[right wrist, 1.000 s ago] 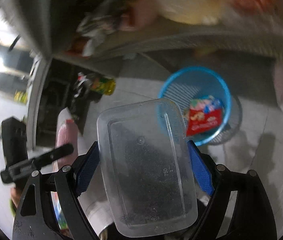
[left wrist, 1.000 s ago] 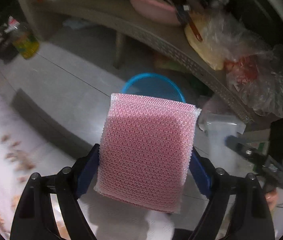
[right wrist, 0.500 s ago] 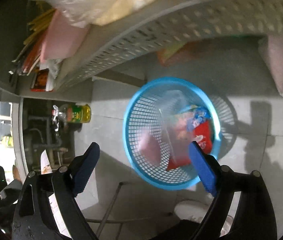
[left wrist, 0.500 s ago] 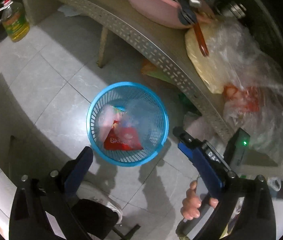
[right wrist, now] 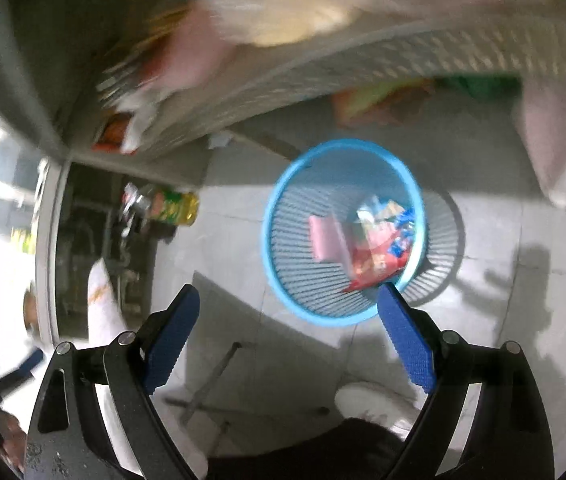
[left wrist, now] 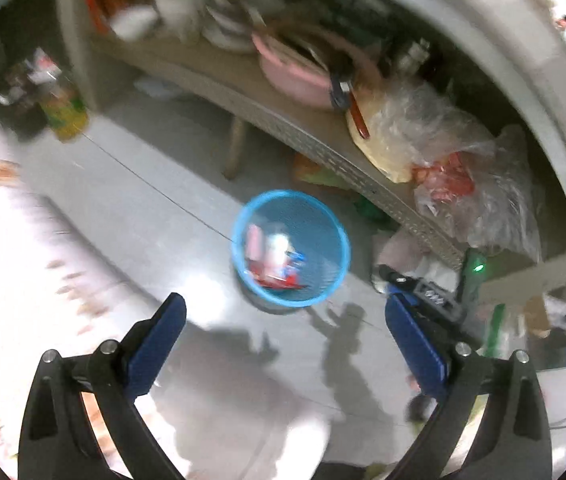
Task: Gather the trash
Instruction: 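Move both open tools back over the table, then grasp the tin can with the right tool while the left tool grasps the blue toothpaste box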
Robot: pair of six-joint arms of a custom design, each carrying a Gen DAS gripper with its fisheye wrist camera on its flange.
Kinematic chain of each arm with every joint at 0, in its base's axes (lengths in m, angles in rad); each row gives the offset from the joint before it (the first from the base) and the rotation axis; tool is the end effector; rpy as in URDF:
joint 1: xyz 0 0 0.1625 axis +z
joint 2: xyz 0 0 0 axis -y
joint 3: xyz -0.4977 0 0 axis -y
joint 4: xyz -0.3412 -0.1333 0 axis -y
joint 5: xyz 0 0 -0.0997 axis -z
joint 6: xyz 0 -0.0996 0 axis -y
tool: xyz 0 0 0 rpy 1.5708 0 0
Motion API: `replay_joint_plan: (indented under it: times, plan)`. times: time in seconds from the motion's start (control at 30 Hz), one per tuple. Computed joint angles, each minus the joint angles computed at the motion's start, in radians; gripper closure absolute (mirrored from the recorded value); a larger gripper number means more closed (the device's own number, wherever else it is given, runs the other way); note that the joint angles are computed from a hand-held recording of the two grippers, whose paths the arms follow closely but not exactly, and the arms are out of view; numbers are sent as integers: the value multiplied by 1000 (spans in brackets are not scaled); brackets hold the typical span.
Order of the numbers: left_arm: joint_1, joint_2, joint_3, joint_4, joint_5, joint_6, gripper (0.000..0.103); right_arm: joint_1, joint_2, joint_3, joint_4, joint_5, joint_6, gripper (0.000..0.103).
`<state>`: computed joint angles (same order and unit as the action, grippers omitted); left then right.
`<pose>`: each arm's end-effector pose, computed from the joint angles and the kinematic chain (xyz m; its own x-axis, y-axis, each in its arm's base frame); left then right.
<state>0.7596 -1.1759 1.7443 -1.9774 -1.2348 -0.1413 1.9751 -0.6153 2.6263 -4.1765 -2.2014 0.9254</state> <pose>-0.2933 -0.5077 0.3294 -0.7063 0.6182 -0.3448 0.6224 0.7744 0.1137 0.2215 -0.3280 0.1303 -0.7851 0.5999 -0.1538 0.5010 0.4693 -0.7272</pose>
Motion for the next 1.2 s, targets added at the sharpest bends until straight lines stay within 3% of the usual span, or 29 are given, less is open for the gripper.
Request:
replay_joint_plan:
  times: [0.1,0.23,0.37,0.47,0.6,0.77,0.9,1.1,1.17,1.2]
  plan:
    - [-37,-154,43,8,109,4,6,105,-47,-69,123,-30,-79,17]
    - [-119,-376,135,42,363,-48,5,234,-70,-205,214,17,-292,17]
    - [-179,-542,168,196,518,-191,5,316,-53,-348,311,131,-478,15]
    - [-212,-652,148,384,583,-379,5,350,-6,-471,420,303,-586,13]
    - [-252,-754,120,593,657,-585,6,394,75,-642,656,468,-700,13]
    - [-288,-823,98,832,689,-814,5,445,152,-794,853,504,-787,13]
    - [-307,-871,99,909,682,-897,5,473,199,-889,957,477,-851,13]
    - [-280,-913,117,833,677,-841,5,491,258,-1007,1094,452,-924,14]
    - [-260,-914,127,789,680,-793,5,501,278,-1040,1129,424,-941,19]
    - [-257,-916,133,775,682,-776,6,502,283,-1049,1134,416,-946,27]
